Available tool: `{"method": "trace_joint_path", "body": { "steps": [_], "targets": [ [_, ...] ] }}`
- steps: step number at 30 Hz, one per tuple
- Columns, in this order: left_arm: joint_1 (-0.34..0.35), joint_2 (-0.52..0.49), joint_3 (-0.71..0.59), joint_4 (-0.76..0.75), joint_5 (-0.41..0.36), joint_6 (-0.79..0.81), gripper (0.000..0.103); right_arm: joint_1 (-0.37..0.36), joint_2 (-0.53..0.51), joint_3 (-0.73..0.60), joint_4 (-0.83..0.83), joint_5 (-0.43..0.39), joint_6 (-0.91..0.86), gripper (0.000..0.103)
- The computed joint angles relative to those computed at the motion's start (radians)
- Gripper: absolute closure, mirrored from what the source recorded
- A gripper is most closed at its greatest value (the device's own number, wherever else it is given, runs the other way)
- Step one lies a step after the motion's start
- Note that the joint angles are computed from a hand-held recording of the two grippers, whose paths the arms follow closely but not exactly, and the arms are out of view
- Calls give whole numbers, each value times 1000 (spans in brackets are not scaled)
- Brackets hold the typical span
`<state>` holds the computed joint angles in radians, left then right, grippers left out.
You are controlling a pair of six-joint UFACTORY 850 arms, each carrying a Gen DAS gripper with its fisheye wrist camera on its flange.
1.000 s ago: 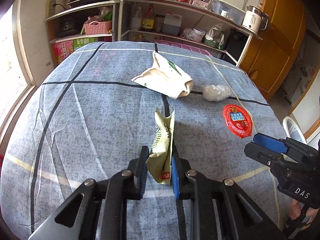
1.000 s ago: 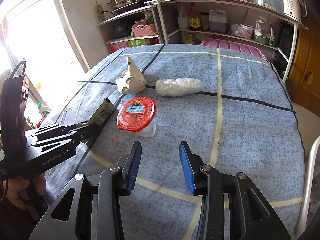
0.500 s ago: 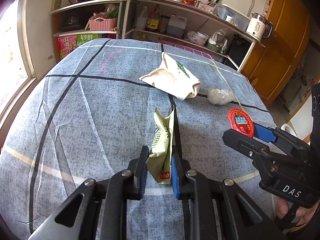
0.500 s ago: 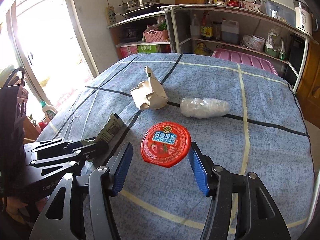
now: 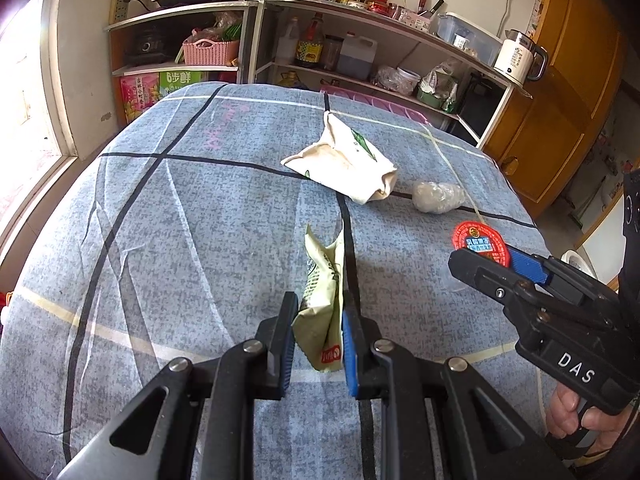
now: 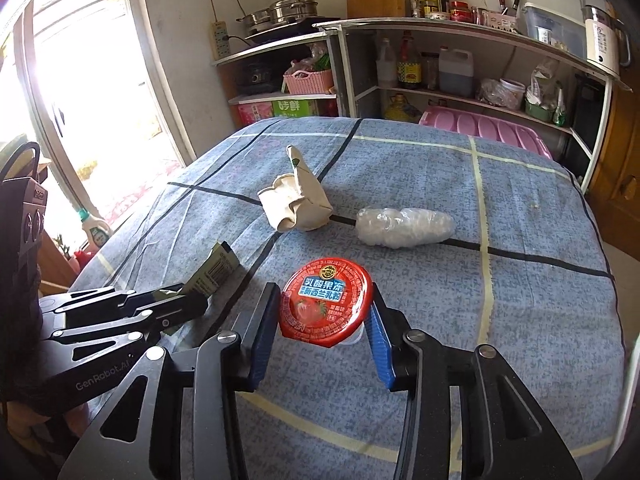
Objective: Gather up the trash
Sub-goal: 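Carry the green wrapper and red-lidded cup over the bin and open both grippers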
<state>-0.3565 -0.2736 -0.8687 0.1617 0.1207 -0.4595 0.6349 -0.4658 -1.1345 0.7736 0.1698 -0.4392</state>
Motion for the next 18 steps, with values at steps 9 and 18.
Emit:
{"method": "trace_joint_path", "body": {
  "steps": [9, 18],
  "targets": [
    [-29, 35, 26, -139, 9, 124, 82, -8, 65, 78, -196, 50, 242, 60],
    [-71, 77, 42, -240, 29, 208, 82, -14, 140, 162, -289, 102, 369, 60]
  ]
}}
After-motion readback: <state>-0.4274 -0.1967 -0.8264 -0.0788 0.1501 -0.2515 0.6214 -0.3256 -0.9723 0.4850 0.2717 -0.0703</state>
